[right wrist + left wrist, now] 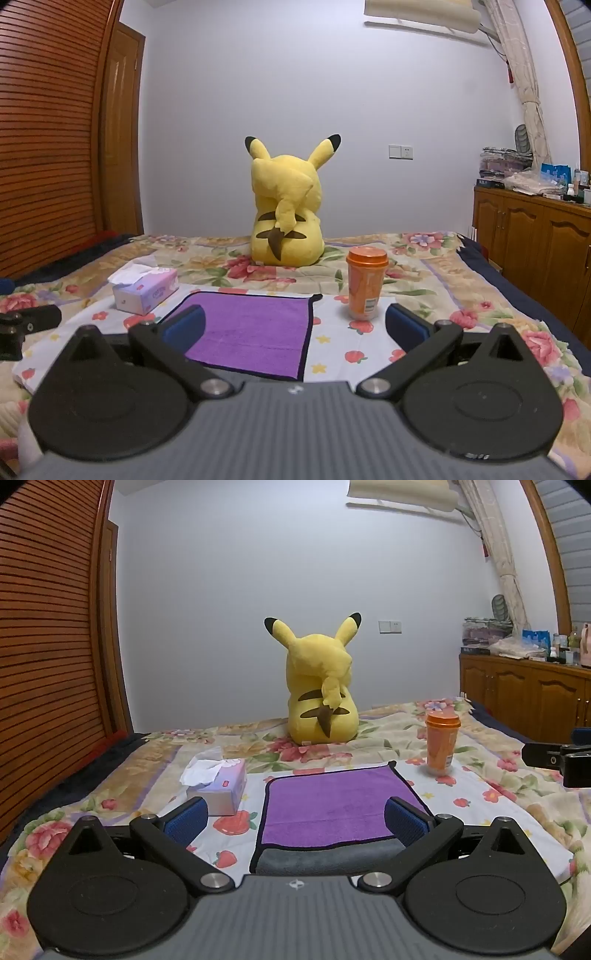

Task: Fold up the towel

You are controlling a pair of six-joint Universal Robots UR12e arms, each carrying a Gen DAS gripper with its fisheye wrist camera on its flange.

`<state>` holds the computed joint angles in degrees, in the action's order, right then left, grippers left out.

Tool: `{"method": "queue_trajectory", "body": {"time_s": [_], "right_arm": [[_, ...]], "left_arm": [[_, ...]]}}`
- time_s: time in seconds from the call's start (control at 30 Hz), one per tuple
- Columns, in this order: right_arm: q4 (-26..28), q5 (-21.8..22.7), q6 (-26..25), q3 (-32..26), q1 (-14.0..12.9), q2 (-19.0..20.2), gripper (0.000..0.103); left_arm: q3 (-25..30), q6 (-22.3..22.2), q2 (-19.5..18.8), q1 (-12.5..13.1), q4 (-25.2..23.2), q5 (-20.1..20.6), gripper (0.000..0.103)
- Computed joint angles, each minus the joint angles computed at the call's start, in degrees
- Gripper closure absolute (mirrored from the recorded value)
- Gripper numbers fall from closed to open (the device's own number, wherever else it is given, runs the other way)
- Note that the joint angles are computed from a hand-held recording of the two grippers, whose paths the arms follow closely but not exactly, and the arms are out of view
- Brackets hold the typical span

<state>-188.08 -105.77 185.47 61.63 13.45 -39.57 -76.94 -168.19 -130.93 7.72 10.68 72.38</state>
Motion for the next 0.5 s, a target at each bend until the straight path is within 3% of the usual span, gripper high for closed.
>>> {"method": "queue_trajectory", "body": {"time_s": [0.5], "right_arm": [[0.1, 0.1, 0.4, 0.1, 0.0, 0.0, 0.000]], "left_arm": [[0.0, 0.1, 0.0, 0.0, -0.1, 0.0, 0.000]]}}
